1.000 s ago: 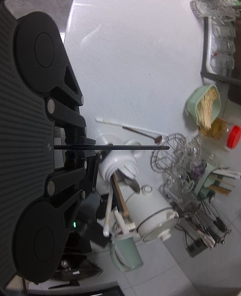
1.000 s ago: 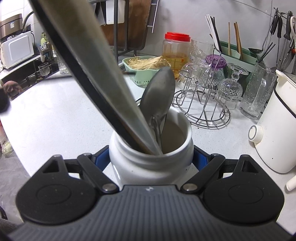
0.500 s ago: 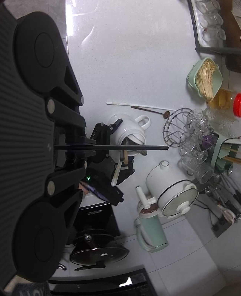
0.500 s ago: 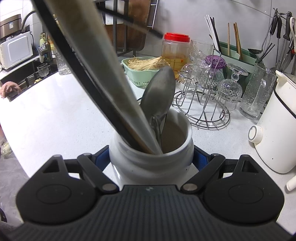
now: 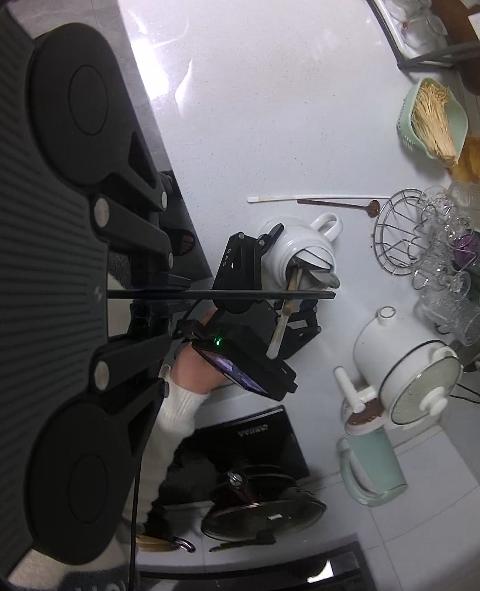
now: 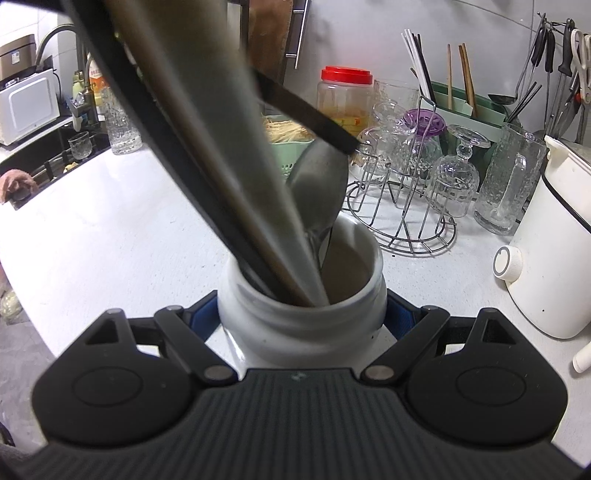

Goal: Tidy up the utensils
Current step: 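Carry the black chopstick over the white jar held by the right gripper, then lower the black chopstick into the jar and open the left gripper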

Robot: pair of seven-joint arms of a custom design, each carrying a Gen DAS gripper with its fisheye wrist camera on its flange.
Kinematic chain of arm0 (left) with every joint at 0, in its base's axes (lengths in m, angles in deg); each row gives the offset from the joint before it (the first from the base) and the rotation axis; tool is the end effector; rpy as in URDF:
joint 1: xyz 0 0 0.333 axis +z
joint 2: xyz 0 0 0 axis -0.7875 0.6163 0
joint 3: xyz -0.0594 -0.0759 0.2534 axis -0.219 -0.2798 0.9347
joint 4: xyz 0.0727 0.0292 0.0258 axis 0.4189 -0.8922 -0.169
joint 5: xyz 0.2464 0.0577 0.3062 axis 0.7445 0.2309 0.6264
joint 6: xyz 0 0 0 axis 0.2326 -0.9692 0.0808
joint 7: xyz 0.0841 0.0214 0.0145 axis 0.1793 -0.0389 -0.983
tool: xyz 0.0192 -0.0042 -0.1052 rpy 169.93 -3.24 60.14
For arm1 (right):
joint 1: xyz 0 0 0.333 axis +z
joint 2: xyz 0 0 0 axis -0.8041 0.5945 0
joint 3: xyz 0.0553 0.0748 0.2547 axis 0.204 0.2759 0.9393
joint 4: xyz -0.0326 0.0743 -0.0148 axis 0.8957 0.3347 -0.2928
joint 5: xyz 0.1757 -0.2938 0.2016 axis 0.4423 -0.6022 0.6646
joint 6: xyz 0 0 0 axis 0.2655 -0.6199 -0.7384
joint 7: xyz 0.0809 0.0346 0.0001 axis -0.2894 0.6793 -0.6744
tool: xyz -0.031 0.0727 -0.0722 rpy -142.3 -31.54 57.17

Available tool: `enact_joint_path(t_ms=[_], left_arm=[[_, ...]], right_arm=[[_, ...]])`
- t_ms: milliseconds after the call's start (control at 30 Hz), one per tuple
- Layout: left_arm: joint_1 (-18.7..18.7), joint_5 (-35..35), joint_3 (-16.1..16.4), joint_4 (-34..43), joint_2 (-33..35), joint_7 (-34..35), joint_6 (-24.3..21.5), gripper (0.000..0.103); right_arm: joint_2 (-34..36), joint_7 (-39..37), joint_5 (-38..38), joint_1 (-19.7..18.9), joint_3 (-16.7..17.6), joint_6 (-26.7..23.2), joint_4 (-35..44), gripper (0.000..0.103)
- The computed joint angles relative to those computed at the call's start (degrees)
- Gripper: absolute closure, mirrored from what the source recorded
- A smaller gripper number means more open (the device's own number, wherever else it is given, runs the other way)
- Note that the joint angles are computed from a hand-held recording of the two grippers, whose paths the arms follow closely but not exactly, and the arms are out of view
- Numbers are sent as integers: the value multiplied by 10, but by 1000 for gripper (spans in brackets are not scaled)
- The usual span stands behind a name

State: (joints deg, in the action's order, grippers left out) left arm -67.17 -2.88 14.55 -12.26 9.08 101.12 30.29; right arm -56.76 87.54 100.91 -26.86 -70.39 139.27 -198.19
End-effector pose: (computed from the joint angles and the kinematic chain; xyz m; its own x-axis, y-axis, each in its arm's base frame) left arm 0.3935 -0.2840 0.7622 0.0004 -0.8945 0.4470 -0.9904 -0.0623 -0.1237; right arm 0.4317 0.0952 0.5563 0.6848 -0.7258 0.0658 -0.4343 -0.4790 -0.7628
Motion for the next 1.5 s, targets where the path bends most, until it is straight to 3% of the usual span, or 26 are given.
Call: enact_joint_path(t_ms=[267,500,733,867,1000,1300,1433,1500], left_arm=[[-3,6,-2,86,78,2,-60,98],[-6,8,-3,130,128,1,-83,98],[-13,39,-3,236,217,21,-131,98],[-17,42,-4,271,254,35,-134,98],[-16,44,-2,254,255,63,-108,97],[-1,42,5,152,189,115,-19,97],[6,44,8,65,124,126,55,77],[10,47,9,9,83,123,105,74]], right_arm=[[-2,1,1,1,1,3,-3,12],[-4,0,1,3,-1,6,-5,12],[-7,10,-9,-2,5,-2,-5,12],[-6,15,-11,-3,6,1,-5,12],[-7,16,-11,0,6,10,-10,12],[-6,25,-22,0,7,6,-8,12],[-6,29,-22,0,7,8,-7,12],[-3,34,-25,-2,10,10,-6,12]])
